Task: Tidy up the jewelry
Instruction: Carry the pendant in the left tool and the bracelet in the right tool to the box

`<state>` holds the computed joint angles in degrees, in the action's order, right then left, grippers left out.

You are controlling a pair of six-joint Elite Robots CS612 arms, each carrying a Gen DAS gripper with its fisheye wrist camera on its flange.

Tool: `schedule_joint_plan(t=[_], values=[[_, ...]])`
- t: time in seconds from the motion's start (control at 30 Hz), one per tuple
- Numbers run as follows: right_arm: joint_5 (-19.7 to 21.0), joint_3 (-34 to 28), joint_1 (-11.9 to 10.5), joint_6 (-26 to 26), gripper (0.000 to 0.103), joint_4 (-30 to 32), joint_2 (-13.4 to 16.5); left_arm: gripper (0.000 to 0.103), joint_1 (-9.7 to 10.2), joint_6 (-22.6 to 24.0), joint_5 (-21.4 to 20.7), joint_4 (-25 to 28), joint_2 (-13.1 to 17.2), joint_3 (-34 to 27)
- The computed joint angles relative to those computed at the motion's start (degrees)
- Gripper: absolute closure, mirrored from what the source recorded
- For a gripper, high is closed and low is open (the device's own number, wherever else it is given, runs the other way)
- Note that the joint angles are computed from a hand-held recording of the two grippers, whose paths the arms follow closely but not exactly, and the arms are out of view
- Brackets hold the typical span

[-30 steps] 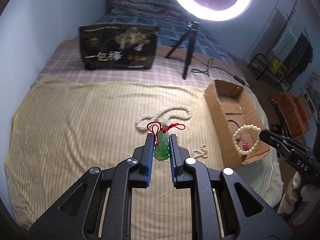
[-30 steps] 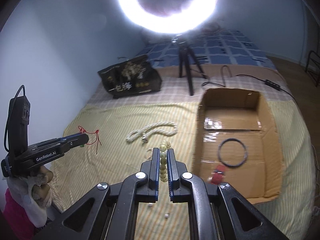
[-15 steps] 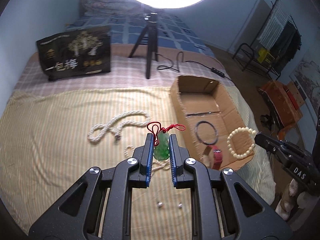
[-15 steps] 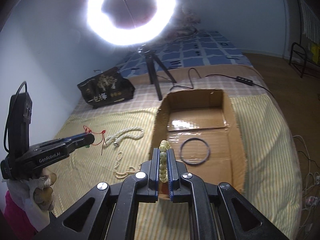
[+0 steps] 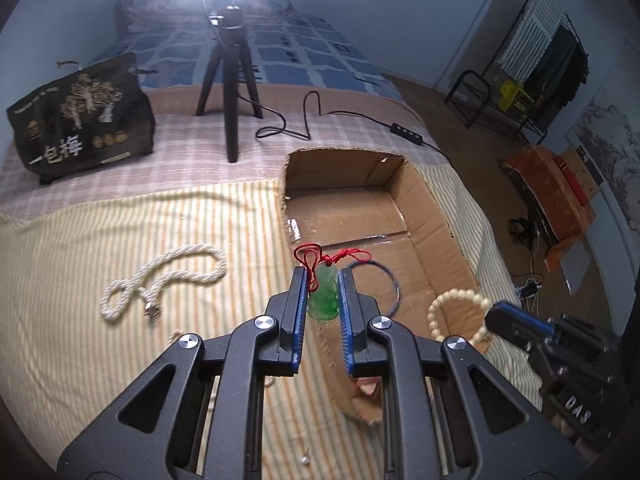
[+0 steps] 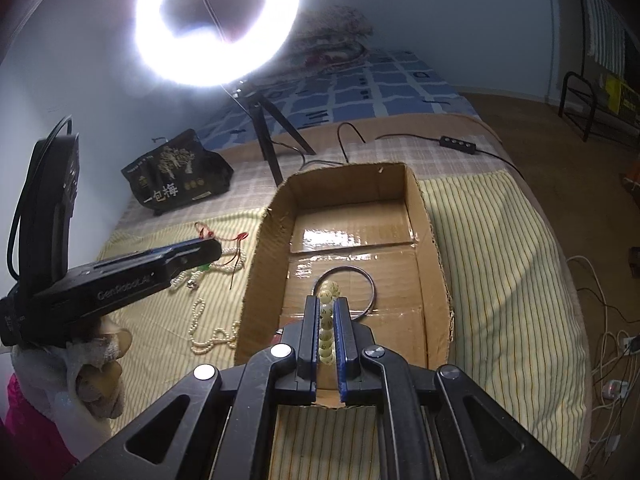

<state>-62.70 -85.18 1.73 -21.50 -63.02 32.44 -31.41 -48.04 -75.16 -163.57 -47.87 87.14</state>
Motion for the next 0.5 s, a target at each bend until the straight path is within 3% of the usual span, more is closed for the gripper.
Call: schedule_joint_plan(t=[0.5], values=[[-3.4,1.1,0.4,-0.4,0.099,1.5,0.5,0.09,0.9,-0.3,-1.2,3.2,4.1,-5.4]])
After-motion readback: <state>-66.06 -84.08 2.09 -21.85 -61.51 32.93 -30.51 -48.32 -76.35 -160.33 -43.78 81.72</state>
